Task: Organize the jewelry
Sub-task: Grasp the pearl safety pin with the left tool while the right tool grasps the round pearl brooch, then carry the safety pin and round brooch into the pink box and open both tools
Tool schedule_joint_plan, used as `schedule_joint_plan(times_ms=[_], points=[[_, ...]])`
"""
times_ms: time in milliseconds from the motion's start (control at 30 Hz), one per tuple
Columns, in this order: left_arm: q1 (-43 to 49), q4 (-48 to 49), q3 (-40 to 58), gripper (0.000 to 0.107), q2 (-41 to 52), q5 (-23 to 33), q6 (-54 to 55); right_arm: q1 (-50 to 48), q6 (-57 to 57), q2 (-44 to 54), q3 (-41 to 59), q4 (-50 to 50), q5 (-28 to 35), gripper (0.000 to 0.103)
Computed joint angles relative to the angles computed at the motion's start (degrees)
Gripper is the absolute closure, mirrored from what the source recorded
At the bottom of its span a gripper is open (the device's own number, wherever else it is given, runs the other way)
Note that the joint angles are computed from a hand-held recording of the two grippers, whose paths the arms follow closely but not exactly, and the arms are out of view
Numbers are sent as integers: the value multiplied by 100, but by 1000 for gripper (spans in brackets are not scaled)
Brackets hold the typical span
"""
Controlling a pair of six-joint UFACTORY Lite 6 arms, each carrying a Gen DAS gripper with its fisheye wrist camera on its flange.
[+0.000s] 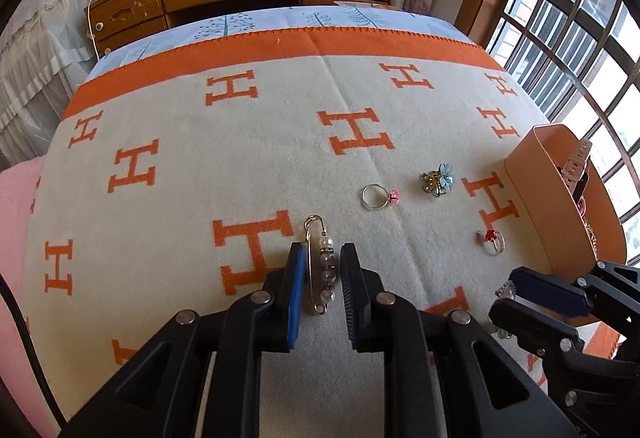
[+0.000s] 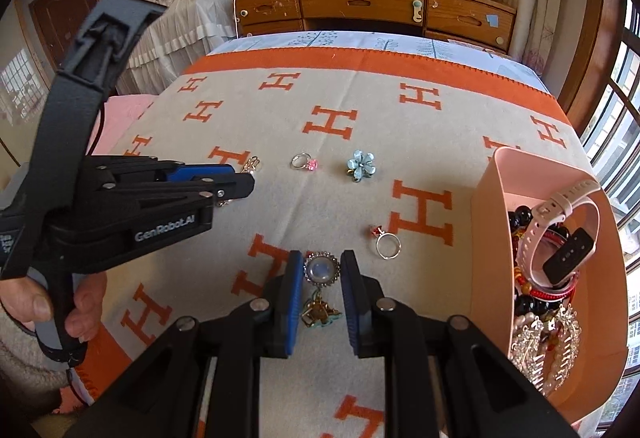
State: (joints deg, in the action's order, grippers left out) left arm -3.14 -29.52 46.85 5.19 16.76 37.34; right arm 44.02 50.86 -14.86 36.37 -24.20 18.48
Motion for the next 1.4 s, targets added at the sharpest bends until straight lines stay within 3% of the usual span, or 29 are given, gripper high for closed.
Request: schedule_joint_plan(times_ms=[100,333,467,633,767,933,1100,1233,1400], points=[[-255,967,107,96,82,-94,-877,-18,-99,-264,-146,114,-106,84],[189,-1024,-200,96,-412,221,1064,-411,-1150,-1304,-700,1103,-304,84],[53,-926,-538,96,-1216,404,873,-849,-2200,-2050,-996,2059,-187,84],[-520,-178,-483,96,-2008,770,-162,-1879,-3990,-3152,-1217,3572,423,84],[-1182,181,-114,96,-2185,967,-877,-3516,-5865,-3928,-1197,4977,1327,84],[-2092,402,603,96,-1591,912,-1538,-5800,-7987,-4157,-1073,6315,2485,84],[-2698,425,1438,96,-466,727,-1851,-7318,-9318,-3929,-1095,6981,3229,84],[-2915,414,2244,96,662,722,-1968,-7826,-9859,-3698,-1218,7156,3430,84],[-3209,759,2929,96,1640,574,-2374,-7781,-10108,-3449,-1342,7212,3330,84]])
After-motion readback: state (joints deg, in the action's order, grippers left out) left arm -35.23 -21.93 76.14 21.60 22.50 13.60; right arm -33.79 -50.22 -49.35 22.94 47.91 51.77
